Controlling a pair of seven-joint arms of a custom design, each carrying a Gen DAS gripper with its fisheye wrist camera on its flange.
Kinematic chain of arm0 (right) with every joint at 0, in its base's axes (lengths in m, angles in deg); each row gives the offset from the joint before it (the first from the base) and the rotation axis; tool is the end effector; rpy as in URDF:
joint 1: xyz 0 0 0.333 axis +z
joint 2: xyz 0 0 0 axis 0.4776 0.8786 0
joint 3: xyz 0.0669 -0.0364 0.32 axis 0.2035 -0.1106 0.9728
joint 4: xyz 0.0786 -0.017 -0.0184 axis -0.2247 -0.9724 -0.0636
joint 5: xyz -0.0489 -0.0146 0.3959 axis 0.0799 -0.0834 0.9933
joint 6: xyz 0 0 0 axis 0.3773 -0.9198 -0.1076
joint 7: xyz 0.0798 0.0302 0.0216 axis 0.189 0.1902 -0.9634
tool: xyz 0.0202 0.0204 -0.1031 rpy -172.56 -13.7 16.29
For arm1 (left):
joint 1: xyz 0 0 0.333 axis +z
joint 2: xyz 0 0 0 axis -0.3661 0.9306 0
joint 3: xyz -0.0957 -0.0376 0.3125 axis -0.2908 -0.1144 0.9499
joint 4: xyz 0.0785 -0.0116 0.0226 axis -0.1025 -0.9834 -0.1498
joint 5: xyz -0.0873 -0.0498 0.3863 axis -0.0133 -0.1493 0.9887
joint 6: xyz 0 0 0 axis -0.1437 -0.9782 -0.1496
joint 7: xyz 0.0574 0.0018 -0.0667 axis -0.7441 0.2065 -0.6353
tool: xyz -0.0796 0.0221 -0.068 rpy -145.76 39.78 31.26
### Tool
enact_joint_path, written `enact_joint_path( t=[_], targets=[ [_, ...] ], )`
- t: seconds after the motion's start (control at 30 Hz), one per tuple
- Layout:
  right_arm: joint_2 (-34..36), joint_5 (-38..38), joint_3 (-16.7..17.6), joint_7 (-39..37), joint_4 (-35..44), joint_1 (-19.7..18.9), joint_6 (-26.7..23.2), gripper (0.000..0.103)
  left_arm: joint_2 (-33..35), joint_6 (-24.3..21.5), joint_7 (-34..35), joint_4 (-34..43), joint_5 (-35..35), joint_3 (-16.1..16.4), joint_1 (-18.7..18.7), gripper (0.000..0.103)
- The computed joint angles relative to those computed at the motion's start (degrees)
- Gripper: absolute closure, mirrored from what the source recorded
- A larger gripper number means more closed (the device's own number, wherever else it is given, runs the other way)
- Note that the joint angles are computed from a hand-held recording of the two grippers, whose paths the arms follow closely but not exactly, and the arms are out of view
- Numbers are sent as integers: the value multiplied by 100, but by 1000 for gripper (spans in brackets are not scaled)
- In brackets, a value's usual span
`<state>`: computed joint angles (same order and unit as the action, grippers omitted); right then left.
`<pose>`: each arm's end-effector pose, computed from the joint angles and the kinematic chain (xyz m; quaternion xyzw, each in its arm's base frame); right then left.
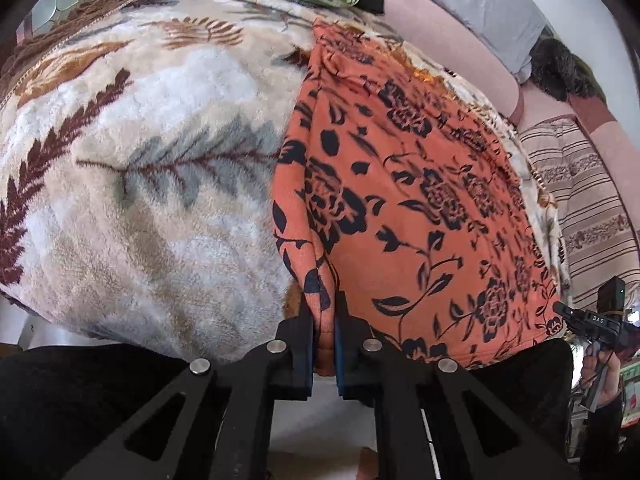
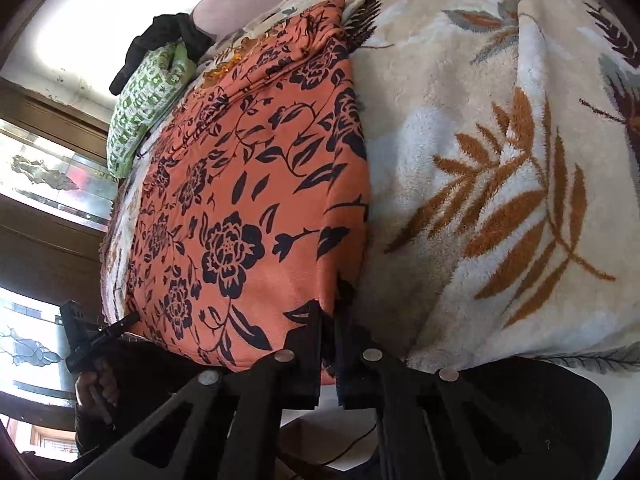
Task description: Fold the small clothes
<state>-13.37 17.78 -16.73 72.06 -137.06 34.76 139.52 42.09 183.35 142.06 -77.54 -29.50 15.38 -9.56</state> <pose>0.5531 0.0224 0.4077 -0.5022 0.7959 0.0210 0.3375 0.7074 -0.0033 0.4236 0.6170 -0.7281 0.2978 0.0220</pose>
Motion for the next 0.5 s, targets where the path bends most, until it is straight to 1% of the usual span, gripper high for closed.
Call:
enact_joint_path(
  t=[0.07,0.1,0.17,0.2,0.23,0.27,0.3,0.33,0.37,0.4,0.43,0.47,0.5],
  targets=[
    [-143,519,-7,-412,-31,11,90,98,-12,-17,36,73,-35,-15,15,95],
    [-148,478,-21,-379,-12,10,87,98,37,-76,-30,141,85,24,-29,94],
    [-14,-229,-47,261,35,-31,55,96,157,-88,-315,209,431,134,-168,93],
    [84,-370,-67,446,79,-59,-77,95,206,-103,-456,213,584,170,-214,85],
    [151,-349,-75,505,107,-87,-219,94,257,-152,-667,242,831,241,-291,69],
    [183,-430,-69,586,113,-101,-262,94,255,-111,-759,192,919,237,-301,64],
    [173,-570,-49,669,78,-93,-208,94,224,-27,-694,118,831,153,-233,59],
    [160,-703,-34,721,52,-85,-164,94,195,-8,-636,85,788,96,-188,50],
    [169,-806,-31,764,57,-89,-164,93,174,25,-581,60,793,66,-176,45],
    [189,-899,-34,842,72,-97,-198,89,157,66,-583,37,861,72,-201,36],
    [207,-988,-38,948,86,-104,-242,79,165,65,-644,47,971,98,-247,30],
    [212,-1032,-41,1006,91,-116,-270,56,184,27,-666,69,1006,94,-248,29],
    [197,-1026,-25,1015,73,-110,-240,38,194,40,-666,65,996,80,-233,29]
  ],
)
